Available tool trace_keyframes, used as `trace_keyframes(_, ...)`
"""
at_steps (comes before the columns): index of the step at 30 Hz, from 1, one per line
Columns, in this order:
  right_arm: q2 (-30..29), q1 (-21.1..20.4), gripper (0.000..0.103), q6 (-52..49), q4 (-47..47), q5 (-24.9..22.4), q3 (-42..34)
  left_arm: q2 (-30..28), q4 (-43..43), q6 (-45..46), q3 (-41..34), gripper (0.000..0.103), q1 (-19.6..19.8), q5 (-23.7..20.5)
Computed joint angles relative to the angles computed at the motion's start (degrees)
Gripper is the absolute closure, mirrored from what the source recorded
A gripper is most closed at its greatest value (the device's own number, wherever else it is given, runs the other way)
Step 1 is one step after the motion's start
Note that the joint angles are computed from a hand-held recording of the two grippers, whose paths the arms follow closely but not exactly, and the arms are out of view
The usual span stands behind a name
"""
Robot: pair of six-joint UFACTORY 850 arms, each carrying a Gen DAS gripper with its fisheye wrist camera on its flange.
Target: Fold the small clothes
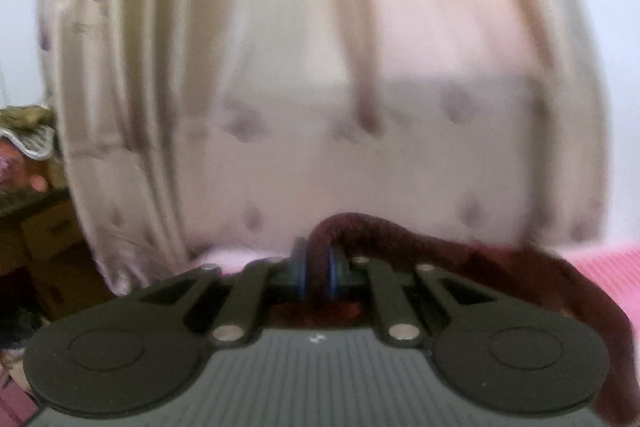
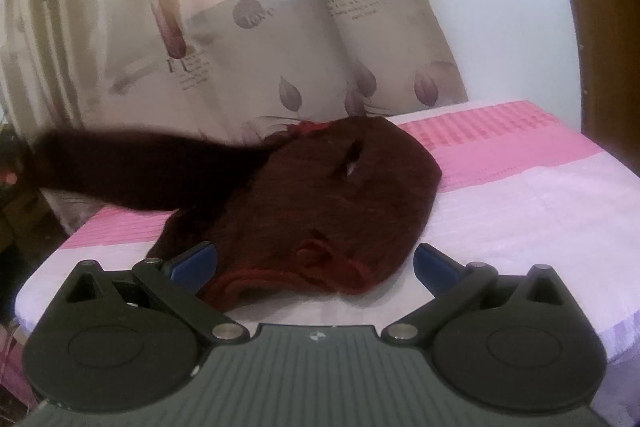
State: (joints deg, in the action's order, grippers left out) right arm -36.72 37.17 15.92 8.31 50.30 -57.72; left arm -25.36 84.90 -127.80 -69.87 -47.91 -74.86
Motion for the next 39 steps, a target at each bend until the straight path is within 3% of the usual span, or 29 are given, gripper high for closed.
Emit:
trace_keyframes(6, -2.5, -1.4, 0.0, -1.0, 2.4, -4.6, -4.7, -3.1, -1.6, 6.9, -8.5, 0.093, 13.8, -2.3)
trace_keyframes(10, -4.7, -2.2, 0.0, -2.4, 4.7, -8.4, -8.3, -9.5, -3.8, 11.0, -15.9, 0.093, 22.1, -1.5)
trace_keyframes(17, -8.1, -2.5, 0.0, -7.0, 9.9, -15.1, -13.6, -19.5, -9.4, 16.0, -24.2, 0.093, 31.4, 4.7)
trace_keyframes(21, -9.2, -2.9, 0.0, -6.8, 10.6, -17.2, -15.1, -18.7, -8.0, 10.2, -19.5, 0.089, 34.7, 14.7)
trace_keyframes(23, -9.7, -3.1, 0.0, -7.1, 11.1, -18.3, -16.0, -18.1, -8.7, 7.1, -17.5, 0.086, 36.0, 18.2)
trace_keyframes(24, -9.9, -3.1, 0.0, -7.1, 11.2, -18.8, -16.4, -17.2, -8.6, 4.5, -15.7, 0.079, 36.6, 20.1)
trace_keyframes(26, -10.1, -3.1, 0.0, -7.2, 12.0, -19.8, -16.9, -14.5, -8.0, -1.8, -11.4, 0.059, 37.9, 24.0)
trace_keyframes(28, -10.3, -3.2, 0.0, -6.1, 11.2, -20.1, -17.2, -12.2, -5.6, -10.1, -7.7, 0.027, 37.9, 22.4)
trace_keyframes(30, -10.4, -3.2, 0.0, -5.4, 10.6, -20.2, -17.3, -9.2, -1.1, -20.2, -3.2, 0.013, 38.0, 20.7)
trace_keyframes(34, -10.2, -3.3, 0.0, -2.7, 8.6, -19.7, -16.6, -4.1, 2.2, -26.9, 3.0, 0.013, 36.0, 20.1)
trace_keyframes(39, -10.5, -4.1, 0.0, 2.7, 3.3, -18.5, -16.2, -2.5, 11.2, -32.1, 8.9, 0.013, 26.4, 20.3)
